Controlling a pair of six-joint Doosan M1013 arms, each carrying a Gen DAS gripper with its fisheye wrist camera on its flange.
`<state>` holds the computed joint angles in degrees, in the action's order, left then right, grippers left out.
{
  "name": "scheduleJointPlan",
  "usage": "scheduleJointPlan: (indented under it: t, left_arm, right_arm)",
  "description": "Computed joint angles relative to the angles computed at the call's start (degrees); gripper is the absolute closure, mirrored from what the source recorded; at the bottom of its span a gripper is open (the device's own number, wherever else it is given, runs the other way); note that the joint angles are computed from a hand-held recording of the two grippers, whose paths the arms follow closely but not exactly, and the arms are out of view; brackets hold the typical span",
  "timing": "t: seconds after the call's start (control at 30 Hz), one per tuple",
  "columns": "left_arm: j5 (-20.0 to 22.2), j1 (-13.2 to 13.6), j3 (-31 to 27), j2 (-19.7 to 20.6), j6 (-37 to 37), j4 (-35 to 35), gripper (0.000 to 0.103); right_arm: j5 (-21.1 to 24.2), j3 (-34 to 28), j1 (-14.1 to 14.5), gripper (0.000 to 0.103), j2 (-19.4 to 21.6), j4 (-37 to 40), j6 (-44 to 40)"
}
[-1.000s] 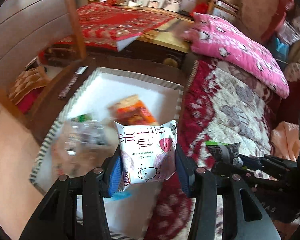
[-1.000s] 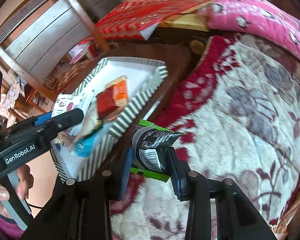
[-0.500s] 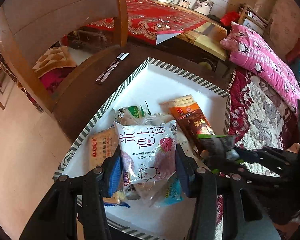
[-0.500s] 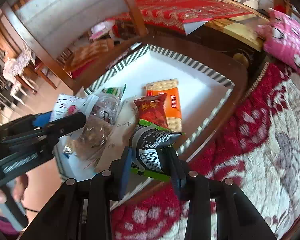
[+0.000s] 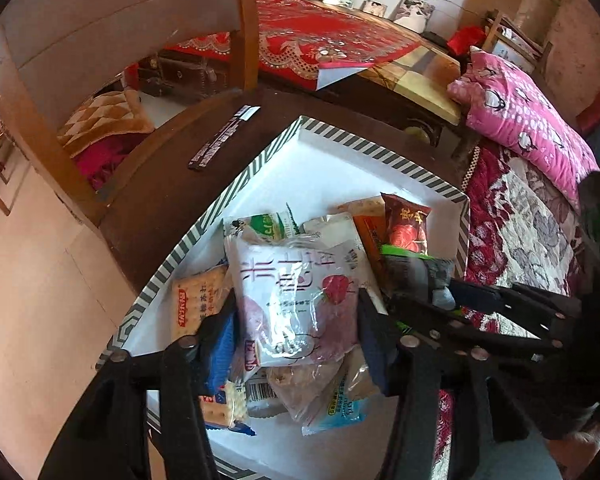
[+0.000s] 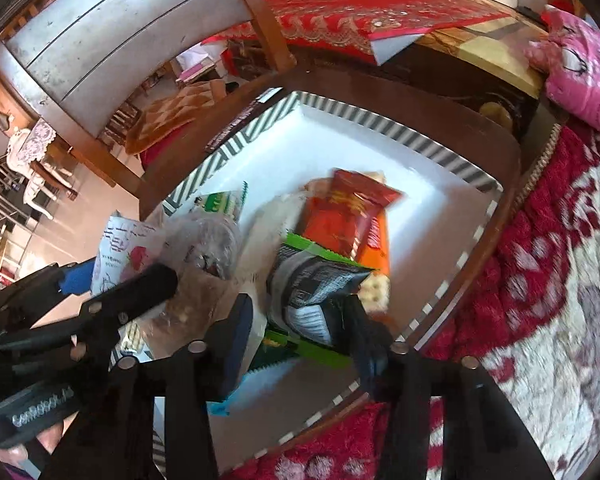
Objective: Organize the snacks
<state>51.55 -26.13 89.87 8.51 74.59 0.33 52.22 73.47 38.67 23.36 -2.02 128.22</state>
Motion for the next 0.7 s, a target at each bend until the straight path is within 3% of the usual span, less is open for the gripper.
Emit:
scheduleJointPlan:
  t: [0.23,0.47,0.57,0.7]
  left_arm:
    - [-0.4,-0.3,1.0,-0.9,-1.6,1.8,0.033]
    - [-4.0,-1.7,3.1,-3.2,-5.1,7.1,0.020]
    - [-5.0,-2.7,4.0,-4.1,-6.6,10.0,0.019]
    - [-7.0,-4.1,5.5,-5.7,-9.3,14.3,0.009]
  right_arm:
    - [-0.3,1.7,0.6,0.048,-1.7,-1.1,1.0]
    - [-0.9,3.8,2.1,0.044,-4.2,-5.1,3.2]
    - [-1.3,5.0,3.0,0.042,-5.6,-8.2,6.1]
    - [0.0,6.1,4.9,0.041,-6.7,-15.3,11.2]
